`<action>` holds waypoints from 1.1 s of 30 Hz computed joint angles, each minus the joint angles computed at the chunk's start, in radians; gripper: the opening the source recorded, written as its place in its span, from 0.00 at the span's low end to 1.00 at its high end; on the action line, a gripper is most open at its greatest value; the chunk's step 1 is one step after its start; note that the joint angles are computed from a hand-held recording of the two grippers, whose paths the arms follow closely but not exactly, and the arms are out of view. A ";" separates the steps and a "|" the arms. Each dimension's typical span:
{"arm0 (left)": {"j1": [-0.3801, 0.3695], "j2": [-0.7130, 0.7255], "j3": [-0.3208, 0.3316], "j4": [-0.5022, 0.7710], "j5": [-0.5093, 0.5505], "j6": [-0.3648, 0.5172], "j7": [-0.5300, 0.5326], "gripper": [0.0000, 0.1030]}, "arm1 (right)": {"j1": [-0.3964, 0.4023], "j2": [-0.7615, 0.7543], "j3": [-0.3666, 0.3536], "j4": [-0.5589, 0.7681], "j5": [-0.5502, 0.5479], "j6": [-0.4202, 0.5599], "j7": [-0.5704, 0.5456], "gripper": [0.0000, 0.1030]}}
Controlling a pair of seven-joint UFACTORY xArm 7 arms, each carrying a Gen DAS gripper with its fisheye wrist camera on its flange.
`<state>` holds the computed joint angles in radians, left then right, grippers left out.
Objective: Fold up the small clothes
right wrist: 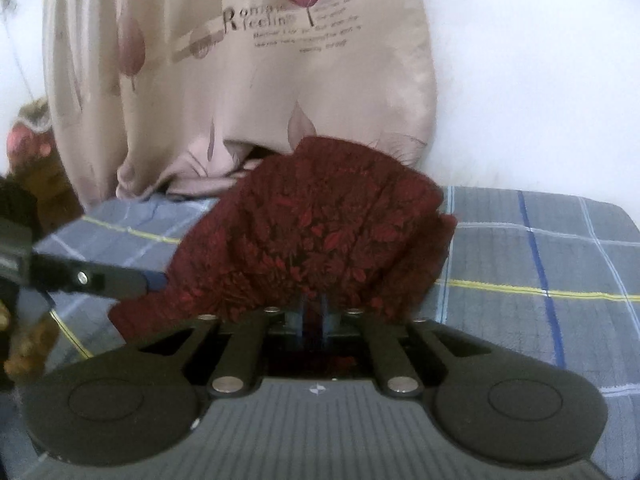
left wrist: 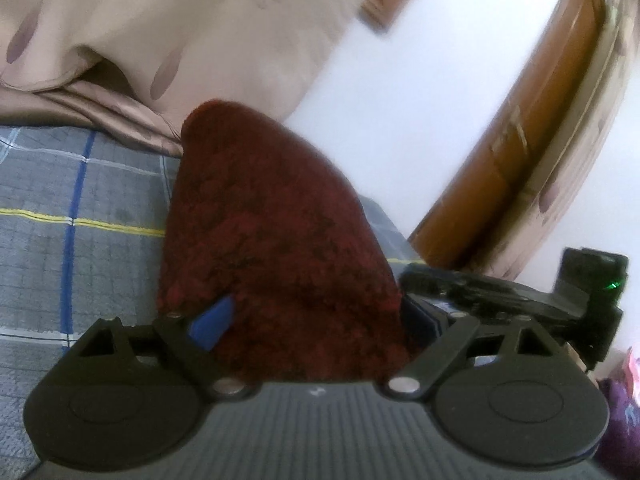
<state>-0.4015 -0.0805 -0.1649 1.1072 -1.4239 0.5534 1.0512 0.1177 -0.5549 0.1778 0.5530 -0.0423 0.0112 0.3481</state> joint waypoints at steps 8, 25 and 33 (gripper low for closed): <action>-0.050 -0.056 -0.042 -0.043 -0.029 -0.298 0.135 0.89 | -0.289 -0.144 0.305 0.016 -0.092 0.035 0.204 0.57; 0.125 0.246 0.019 0.272 0.164 0.177 -0.229 0.90 | 0.020 0.055 -0.047 0.054 0.048 0.076 0.294 0.92; 0.107 0.260 -0.068 0.282 0.336 -0.033 -0.122 0.95 | 0.198 0.143 -0.230 0.062 0.221 0.002 0.192 0.95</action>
